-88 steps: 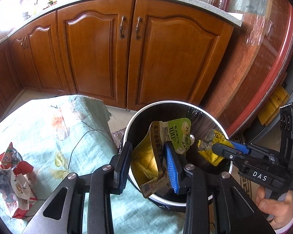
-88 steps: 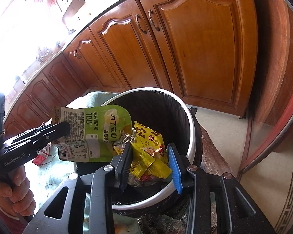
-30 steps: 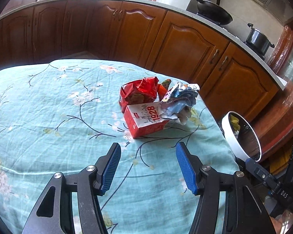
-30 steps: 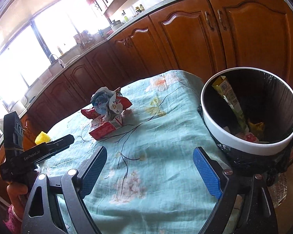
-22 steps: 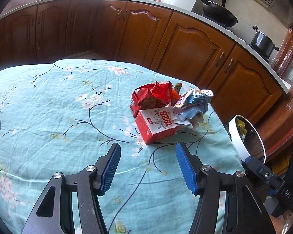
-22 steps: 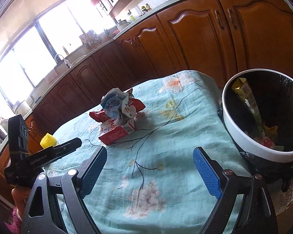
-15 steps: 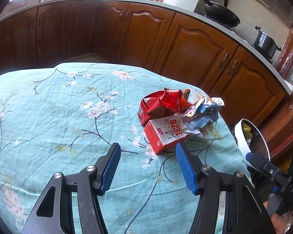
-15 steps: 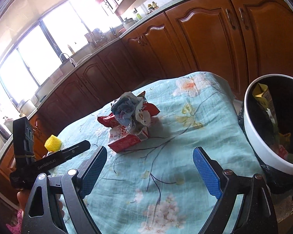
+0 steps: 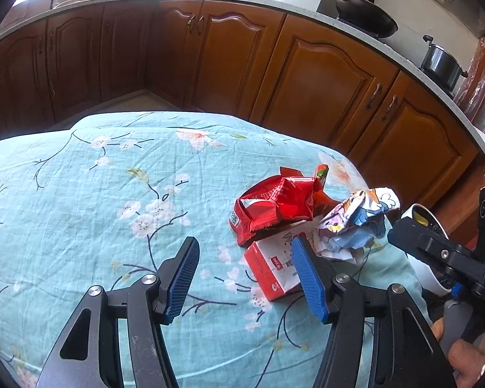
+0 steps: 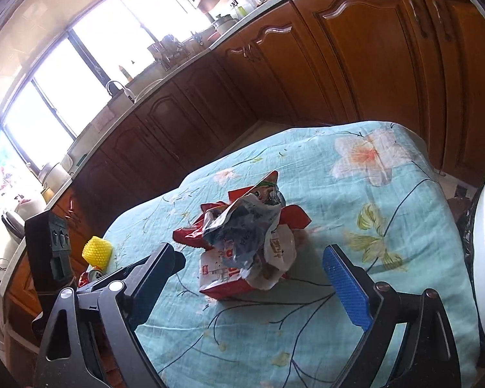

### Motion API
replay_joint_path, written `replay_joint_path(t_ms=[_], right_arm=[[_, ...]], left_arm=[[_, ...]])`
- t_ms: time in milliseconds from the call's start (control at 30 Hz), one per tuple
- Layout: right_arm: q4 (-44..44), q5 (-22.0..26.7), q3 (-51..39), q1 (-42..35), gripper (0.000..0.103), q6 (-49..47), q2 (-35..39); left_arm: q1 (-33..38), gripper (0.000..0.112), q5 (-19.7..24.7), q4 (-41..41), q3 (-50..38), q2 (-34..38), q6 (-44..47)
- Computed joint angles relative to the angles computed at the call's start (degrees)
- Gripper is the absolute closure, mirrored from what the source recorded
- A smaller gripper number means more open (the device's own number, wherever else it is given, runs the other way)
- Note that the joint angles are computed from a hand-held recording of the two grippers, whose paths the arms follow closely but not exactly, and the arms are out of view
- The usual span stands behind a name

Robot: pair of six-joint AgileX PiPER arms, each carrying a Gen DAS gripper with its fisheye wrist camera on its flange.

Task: Collect trash
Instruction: 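Move both open tools toward the red chip bag and milk carton, then grasp the red chip bag with the left tool while the right tool grasps a small red wrapper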

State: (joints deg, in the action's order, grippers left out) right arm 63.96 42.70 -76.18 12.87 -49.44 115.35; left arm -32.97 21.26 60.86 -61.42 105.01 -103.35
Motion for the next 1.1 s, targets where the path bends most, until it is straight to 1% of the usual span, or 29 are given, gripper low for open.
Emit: replay_joint_path(t_ms=[33, 67, 133, 167, 200, 233, 267, 300, 333, 367, 433, 500, 567, 667, 700, 733, 800, 833, 867, 900, 933, 967, 1000, 1033, 1067, 1100], right_arm=[[-0.22, 0.25, -1.06, 0.03, 0.010, 0.42, 1.08], [-0.50, 0.65, -2.19, 0.07, 0.013, 0.96, 2.30], [-0.43, 1.44, -3.23, -0.42, 0.032, 1.12, 3.81], [0.62, 2.66, -3.64, -0.91, 0.050, 0.34, 4.55], [1.24, 3.24, -3.55, -1.31, 0.066, -0.18, 4.69], [1.02, 2.85, -3.04, -1.52, 0.075, -0.40, 4.18], [-0.38, 1.52, -2.41, -1.33, 0.095, 0.20, 3.38], [-0.63, 1.35, -2.10, -1.57, 0.102, 0.10, 3.05], [-0.15, 1.92, -1.72, -2.18, 0.102, -0.47, 2.93], [0.25, 2.04, -0.93, -2.65, 0.102, -1.10, 2.49], [0.87, 1.95, 0.76, -3.42, 0.103, -2.66, 1.27], [1.78, 2.06, 2.82, -4.19, 0.103, -4.48, -0.14], [1.91, 1.50, 4.53, -4.58, 0.103, -5.62, -1.60], [1.22, 1.29, 5.34, -5.29, 0.103, -6.46, -2.47], [1.14, 1.86, 5.04, -5.56, 0.097, -6.55, -2.38], [1.14, 2.54, 4.46, -5.75, 0.096, -6.18, -2.09], [-0.15, 2.99, 2.50, -5.77, 0.093, -4.20, -1.32], [-0.96, 2.76, 1.38, -5.66, 0.091, -3.35, -0.91], [-1.36, 2.64, 0.15, -5.62, 0.084, -2.83, -0.47], [-2.22, 2.50, -1.64, -5.43, 0.070, -1.55, 0.13], [-2.46, 2.40, -3.02, -5.40, 0.061, -1.10, 0.65], [-3.25, 1.64, -4.55, -5.16, 0.050, -0.40, 1.08], [-4.78, 0.80, -6.45, -4.71, 0.043, 0.74, 1.74], [-6.62, 0.35, -8.85, -4.17, 0.043, 2.52, 2.71], [-8.85, 0.62, -12.12, -3.58, 0.042, 4.95, 4.28], [-12.16, 1.90, -16.83, -2.89, 0.042, 8.47, 6.81]], left_arm=[[0.51, 0.053, -0.33, -0.49, -0.90, 0.72, 0.96], [0.99, 0.053, -0.51, -0.63, -1.86, 1.52, 1.54], [2.00, 0.054, -1.10, -1.98, -3.79, 3.22, 3.80], [2.41, 0.055, -1.61, -2.36, -4.54, 3.97, 4.45], [2.77, 0.055, -2.20, -2.68, -5.30, 4.68, 5.18], [2.95, 0.058, -2.47, -2.83, -6.04, 5.37, 5.83], [3.05, 0.069, -2.81, -2.73, -6.46, 5.92, 6.25], [3.18, 0.077, -3.32, -3.23, -6.93, 6.50, 7.31], [3.50, 0.089, -4.28, -5.14, -7.52, 7.10, 9.80], [3.63, 0.097, -5.02, -5.74, -7.82, 7.57, 10.82], [3.24, 0.105, -4.40, -4.65, -8.28, 8.14, 10.34], [3.31, 0.105, -4.82, -3.55, -7.77, 8.07, 9.17], [3.17, 0.105, -5.02, -1.09, -6.47, 7.27, 5.96], [3.46, 0.105, -5.27, 1.15, -4.63, 6.09, 2.83], [3.66, 0.104, -5.31, 1.46, -4.25, 5.76, 2.25], [3.76, 0.103, -5.46, 2.11, -3.77, 5.37, 1.19], [4.18, 0.098, -5.47, 2.07, -3.42, 4.95, 0.72], [3.98, 0.092, -4.73, 2.43, -3.45, 4.75, 0.12], [3.86, 0.086, -3.88, 3.07, -3.62, 4.66, -0.55], [3.56, 0.083, -3.05, 3.18, -3.72, 4.43, -0.75], [3.66, 0.073, -2.36, 3.09, -4.22, 4.46, -0.44], [3.65, 0.057, -1.34, 1.88, -5.00, 4.59, 0.81], [3.53, 0.051, -0.22, 2.28, -5.74, 4.80, 0.40], [3.56, 0.049, 0.53, 2.98, -6.67, 5.21, 0.11], [3.81, 0.048, 1.11, 1.78, -8.14, 5.86, 2.11], [3.97, 0.048, 1.60, 0.25, -9.56, 6.61, 4.35]])
